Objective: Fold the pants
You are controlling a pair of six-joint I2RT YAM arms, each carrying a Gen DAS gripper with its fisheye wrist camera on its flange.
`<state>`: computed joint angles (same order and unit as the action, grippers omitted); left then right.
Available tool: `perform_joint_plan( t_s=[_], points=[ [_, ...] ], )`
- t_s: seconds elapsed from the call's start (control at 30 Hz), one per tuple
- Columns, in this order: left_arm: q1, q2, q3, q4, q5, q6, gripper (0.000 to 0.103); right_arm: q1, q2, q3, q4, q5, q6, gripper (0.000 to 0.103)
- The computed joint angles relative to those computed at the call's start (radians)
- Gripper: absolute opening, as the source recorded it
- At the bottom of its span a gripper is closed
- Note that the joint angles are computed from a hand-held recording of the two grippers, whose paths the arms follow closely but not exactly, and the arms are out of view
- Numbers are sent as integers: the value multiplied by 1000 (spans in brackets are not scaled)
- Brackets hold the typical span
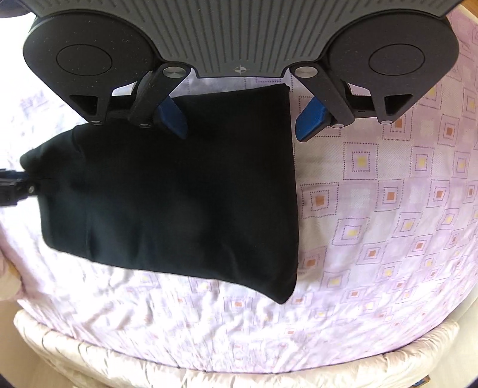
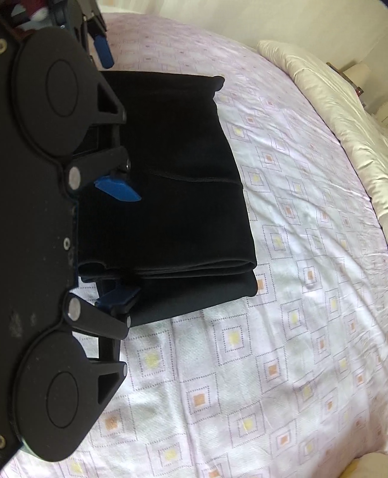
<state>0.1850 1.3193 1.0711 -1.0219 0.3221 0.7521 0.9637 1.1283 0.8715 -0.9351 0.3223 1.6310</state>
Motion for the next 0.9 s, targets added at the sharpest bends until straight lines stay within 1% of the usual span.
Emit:
perform_joint_plan(
  t_s=[0.03, 0.07, 0.1, 0.13, 0.23, 0.27, 0.3, 0.37, 0.4, 0.43, 0.47, 0.5, 0.53, 0.57, 0.6, 0.7, 0.8, 0.9],
  points=[
    [-1, 2, 19, -10, 7, -8, 80, -10, 1, 2, 2, -13, -14, 23],
    [3, -5, 22, -13, 16, -12, 80, -36, 14, 17, -24, -36, -53, 21],
    [-4, -18, 20, -10, 22, -29, 80, -51, -5, 16, -22, -48, -86, 16],
    [-7, -19, 25, -8, 30, -37, 80, -53, -17, 27, -35, -40, -108, 14],
    [-18, -22, 47, -12, 48, -55, 80, -49, 39, 142, -172, 23, -186, 13],
    [-28, -20, 54, -17, 45, -62, 80, -56, 51, 160, -196, 35, -200, 13],
    [-35, 7, 78, -19, 42, -63, 80, -78, 54, 156, -195, 22, -216, 14],
    [-60, 28, 81, 0, 19, -78, 80, -159, 43, 115, -142, -78, -275, 21],
    [-71, 40, 84, 8, 8, -81, 80, -181, 45, 104, -132, -97, -287, 26],
    [-76, 63, 87, 24, 5, -82, 80, -186, 41, 104, -142, -89, -287, 27],
    [-81, 75, 95, 23, 4, -85, 80, -182, 44, 112, -152, -68, -282, 29],
    [-82, 86, 98, 26, 2, -88, 80, -176, 53, 127, -170, -45, -276, 40],
    [-87, 98, 99, 35, -5, -94, 80, -168, 66, 146, -193, -18, -265, 48],
    [-93, 108, 96, 49, -15, -103, 80, -156, 65, 150, -205, 6, -253, 48],
    [-97, 120, 95, 58, -26, -111, 80, -163, 62, 143, -197, 5, -260, 47],
    [-114, 181, 112, 65, -53, -136, 80, -217, 41, 84, -134, -60, -299, 49],
    [-115, 226, 126, 57, -49, -136, 80, -236, 17, 21, -69, -78, -293, 56],
    [-111, 275, 153, 35, -33, -145, 82, -265, -25, -38, -12, -106, -276, 60]
  ],
)
